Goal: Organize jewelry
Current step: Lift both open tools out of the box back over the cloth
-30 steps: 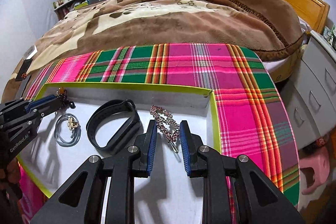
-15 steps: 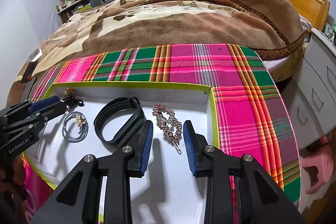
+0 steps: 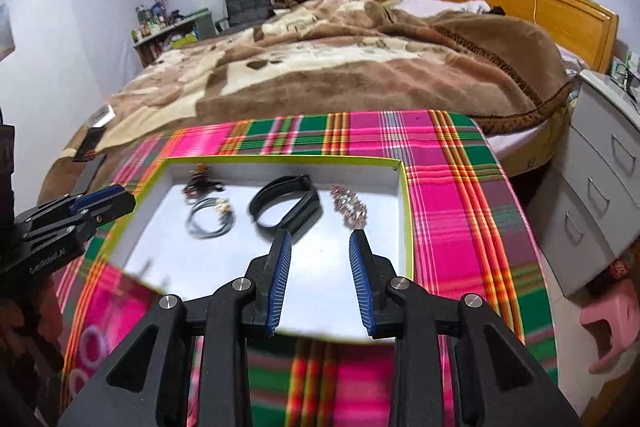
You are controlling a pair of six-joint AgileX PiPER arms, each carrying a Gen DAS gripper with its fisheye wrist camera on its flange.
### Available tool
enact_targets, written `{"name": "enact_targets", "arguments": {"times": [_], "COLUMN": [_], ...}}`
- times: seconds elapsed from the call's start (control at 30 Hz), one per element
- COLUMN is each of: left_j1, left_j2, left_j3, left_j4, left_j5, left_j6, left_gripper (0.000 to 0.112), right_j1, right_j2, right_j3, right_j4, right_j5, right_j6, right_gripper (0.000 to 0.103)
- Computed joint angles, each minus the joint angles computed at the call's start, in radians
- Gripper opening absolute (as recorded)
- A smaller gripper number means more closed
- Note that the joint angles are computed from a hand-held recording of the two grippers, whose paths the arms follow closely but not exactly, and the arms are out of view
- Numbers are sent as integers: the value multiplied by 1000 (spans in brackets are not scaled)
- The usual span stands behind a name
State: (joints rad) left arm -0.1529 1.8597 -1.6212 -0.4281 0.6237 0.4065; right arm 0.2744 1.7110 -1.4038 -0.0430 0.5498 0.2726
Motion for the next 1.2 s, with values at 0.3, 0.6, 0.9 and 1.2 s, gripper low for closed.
{"name": "enact_targets", "arguments": {"times": [0.3, 0.6, 0.9, 1.2], "left_j1": [10, -3, -12, 32], "left_j2": [-311, -555, -732, -841], "left_j3": [371, 625, 788, 908], "left_j4": [-132, -163, -112, -130], "left_j5": [-117, -172, -173, -131], "left_j6": [135, 170, 125, 149], "left_gripper": [26, 26, 26, 26], "right_j1": [110, 280, 437, 611], "right_j2": [-269, -469, -614, -692], "right_j3": [293, 491, 626, 707], "right_j4": [-163, -465, -660, -761], "right_j5": [-91, -56, 24, 148], "right_j6": [218, 585, 865, 1055], "right_gripper": [31, 31, 31, 31]}}
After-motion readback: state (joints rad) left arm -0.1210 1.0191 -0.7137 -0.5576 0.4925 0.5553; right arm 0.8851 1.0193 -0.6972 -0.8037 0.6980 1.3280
